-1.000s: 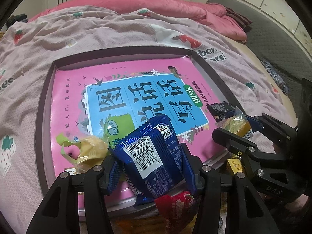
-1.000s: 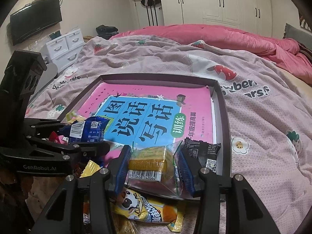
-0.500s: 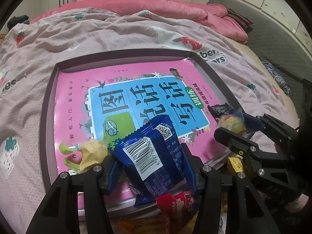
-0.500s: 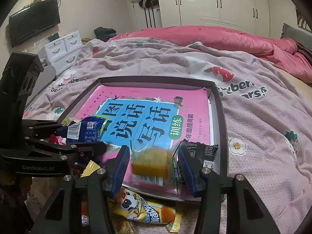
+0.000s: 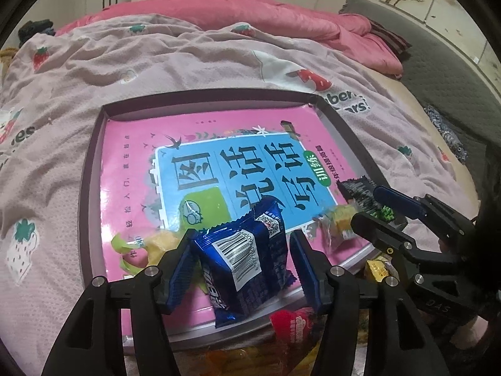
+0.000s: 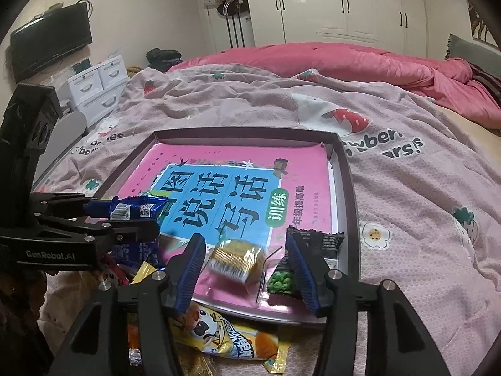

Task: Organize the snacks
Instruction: 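Open the left tool to drop the blue packet while the right tool releases the yellow cake in the tray, then withdraw both open tools from the tray back toward the snack pile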

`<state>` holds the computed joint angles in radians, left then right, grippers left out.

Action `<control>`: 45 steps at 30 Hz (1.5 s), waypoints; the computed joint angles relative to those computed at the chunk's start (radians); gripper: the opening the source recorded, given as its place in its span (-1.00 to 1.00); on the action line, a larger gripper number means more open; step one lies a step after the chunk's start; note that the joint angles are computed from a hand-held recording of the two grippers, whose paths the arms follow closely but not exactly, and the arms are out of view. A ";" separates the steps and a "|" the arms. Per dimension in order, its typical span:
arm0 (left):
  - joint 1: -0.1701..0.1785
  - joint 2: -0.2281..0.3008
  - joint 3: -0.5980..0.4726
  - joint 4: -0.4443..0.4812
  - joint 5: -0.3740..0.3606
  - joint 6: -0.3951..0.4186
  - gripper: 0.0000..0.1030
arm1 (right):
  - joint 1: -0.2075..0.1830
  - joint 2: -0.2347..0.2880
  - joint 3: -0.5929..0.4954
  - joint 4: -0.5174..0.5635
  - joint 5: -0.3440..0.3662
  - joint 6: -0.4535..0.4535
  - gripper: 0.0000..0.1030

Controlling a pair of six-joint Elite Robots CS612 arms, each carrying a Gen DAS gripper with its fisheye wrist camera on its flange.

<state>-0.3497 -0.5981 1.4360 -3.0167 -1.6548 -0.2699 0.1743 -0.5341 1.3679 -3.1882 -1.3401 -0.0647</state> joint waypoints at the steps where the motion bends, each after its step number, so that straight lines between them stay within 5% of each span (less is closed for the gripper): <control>1: 0.001 -0.001 0.002 -0.004 -0.004 -0.005 0.24 | -0.001 0.000 0.002 -0.009 0.002 0.003 0.14; 19: -0.009 -0.036 0.050 -0.093 0.051 -0.018 0.47 | -0.004 -0.010 0.022 -0.084 -0.015 0.032 0.48; 45: -0.006 -0.096 0.126 -0.177 0.110 -0.041 0.48 | -0.022 -0.040 0.071 -0.191 -0.031 0.093 0.52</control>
<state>-0.3561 -0.6944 1.5623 -3.1939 -1.5450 -0.3112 0.1525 -0.5743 1.4392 -3.3796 -1.3713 0.0283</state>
